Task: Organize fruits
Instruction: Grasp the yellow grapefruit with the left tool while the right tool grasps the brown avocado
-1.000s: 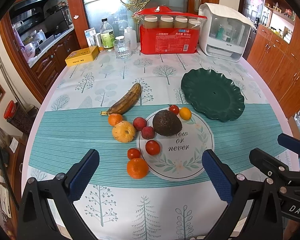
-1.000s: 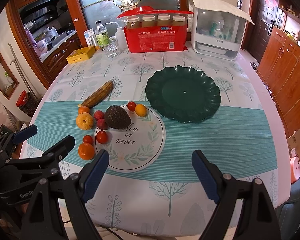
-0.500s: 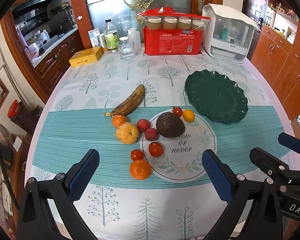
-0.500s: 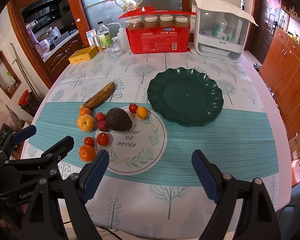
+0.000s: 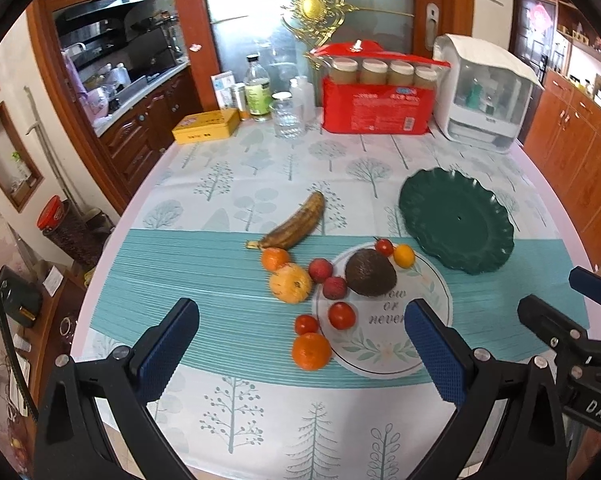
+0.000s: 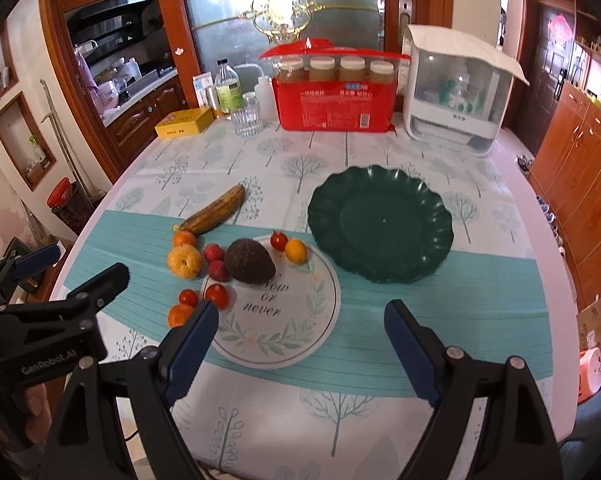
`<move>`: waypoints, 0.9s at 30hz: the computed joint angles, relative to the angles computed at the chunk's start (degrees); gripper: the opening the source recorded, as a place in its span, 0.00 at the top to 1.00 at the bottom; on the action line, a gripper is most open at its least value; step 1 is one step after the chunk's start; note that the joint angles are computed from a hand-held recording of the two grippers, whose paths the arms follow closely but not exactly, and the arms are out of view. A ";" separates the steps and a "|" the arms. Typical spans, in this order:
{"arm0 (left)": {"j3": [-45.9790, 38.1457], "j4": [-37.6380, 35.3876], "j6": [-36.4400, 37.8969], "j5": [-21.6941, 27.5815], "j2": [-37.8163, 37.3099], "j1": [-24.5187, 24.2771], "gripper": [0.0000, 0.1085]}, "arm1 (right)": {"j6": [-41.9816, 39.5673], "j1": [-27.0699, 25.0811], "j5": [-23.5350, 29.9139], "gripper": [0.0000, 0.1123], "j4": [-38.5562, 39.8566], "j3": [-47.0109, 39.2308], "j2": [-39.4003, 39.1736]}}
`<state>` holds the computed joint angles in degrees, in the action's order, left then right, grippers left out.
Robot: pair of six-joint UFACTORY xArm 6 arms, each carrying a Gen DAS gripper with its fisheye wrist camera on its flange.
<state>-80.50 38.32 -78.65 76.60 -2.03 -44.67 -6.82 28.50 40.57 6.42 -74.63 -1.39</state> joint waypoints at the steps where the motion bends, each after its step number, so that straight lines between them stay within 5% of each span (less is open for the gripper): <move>1: -0.11 0.18 -0.07 0.40 -0.12 0.10 0.06 | -0.13 0.12 -0.29 0.24 0.13 -0.56 0.49; 8: 1.35 2.17 0.77 4.74 -2.74 1.42 0.06 | -0.25 1.19 0.25 0.24 0.51 -5.62 4.91; 13: 6.54 0.67 1.71 2.48 -6.68 4.90 0.06 | -0.11 2.23 3.22 0.24 0.70 -11.23 9.96; 19: 15.39 -7.93 7.36 -11.13 -9.77 13.47 0.06 | -1.16 3.38 9.09 0.24 3.19 -18.82 17.74; 27: 20.39 -20.56 17.57 -26.24 -4.76 21.62 0.06 | 0.89 3.85 14.23 0.24 4.48 -28.27 28.66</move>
